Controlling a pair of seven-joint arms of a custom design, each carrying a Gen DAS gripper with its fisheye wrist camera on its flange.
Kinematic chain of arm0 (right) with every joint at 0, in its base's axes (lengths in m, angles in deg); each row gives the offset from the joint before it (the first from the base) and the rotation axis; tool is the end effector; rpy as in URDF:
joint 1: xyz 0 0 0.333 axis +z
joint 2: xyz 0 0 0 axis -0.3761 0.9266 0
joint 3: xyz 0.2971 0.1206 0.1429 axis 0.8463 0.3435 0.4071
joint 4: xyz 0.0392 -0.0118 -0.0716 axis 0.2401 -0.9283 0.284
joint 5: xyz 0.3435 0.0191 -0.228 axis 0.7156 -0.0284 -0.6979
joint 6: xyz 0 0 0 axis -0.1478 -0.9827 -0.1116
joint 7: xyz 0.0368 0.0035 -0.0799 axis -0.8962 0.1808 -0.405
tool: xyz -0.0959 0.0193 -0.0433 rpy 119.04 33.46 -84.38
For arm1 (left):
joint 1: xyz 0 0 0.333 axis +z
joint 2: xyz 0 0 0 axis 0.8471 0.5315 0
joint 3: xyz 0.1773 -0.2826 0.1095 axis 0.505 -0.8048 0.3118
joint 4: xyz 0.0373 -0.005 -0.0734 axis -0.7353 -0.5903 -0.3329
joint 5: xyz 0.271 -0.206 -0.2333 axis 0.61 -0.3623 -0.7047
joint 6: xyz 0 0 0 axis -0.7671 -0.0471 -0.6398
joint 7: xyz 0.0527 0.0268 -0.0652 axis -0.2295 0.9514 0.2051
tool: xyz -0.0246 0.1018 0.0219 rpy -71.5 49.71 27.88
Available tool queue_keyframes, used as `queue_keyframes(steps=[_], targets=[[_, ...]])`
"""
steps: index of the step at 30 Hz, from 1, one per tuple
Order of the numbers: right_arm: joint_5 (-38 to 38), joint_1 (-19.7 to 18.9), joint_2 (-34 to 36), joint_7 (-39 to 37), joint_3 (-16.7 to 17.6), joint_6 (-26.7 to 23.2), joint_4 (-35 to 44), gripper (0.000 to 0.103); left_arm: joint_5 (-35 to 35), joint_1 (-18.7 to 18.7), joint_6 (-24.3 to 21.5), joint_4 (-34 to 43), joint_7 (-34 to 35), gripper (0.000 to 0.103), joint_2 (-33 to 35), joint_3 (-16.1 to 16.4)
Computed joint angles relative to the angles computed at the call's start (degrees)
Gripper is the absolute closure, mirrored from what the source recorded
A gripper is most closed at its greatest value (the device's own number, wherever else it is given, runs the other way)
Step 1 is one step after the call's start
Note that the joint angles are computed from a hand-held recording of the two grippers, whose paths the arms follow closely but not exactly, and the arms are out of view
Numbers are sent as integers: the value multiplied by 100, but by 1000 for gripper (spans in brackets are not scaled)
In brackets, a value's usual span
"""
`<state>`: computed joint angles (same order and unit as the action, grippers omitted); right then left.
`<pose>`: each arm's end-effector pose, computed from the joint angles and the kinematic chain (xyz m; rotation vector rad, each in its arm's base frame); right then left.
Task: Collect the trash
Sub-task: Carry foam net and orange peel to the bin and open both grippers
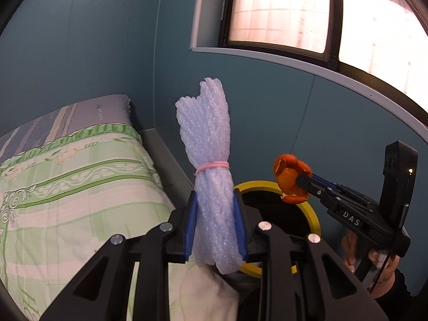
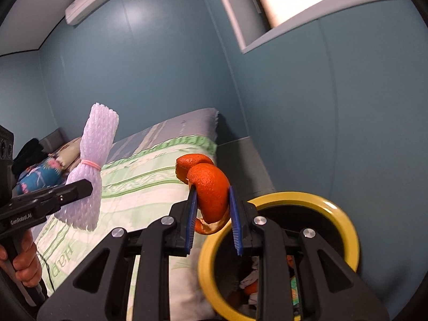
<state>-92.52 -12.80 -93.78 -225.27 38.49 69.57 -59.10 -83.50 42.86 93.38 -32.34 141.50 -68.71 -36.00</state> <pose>0.3918 0.2517 0.6211 -0.9342 1.9170 -0.9630 0.5653 -0.3199 0.6434 -0.8017 2.5166 -1.3748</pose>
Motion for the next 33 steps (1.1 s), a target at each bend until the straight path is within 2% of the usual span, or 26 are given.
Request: queue_keyframes(steps=[9, 15, 24, 28, 33], targets=[[332, -24, -210, 118, 47, -506, -246, 81, 380, -203, -117, 215, -330, 79, 374, -211], [617, -8, -179, 128, -69, -578, -338, 81, 903, -332, -181, 556, -716, 79, 884, -355], [829, -105, -207, 52, -303, -357, -568, 81, 1712, -463, -421, 1011, -1337, 79, 1561, -523], [948, -141, -205, -58, -312, -395, -618, 81, 2055, -511, -909, 1510, -1795, 79, 2011, -541], [1069, -182, -257, -128, -325, -359, -710, 81, 2181, -475, -1070, 1679, -1937, 78, 2217, -609]])
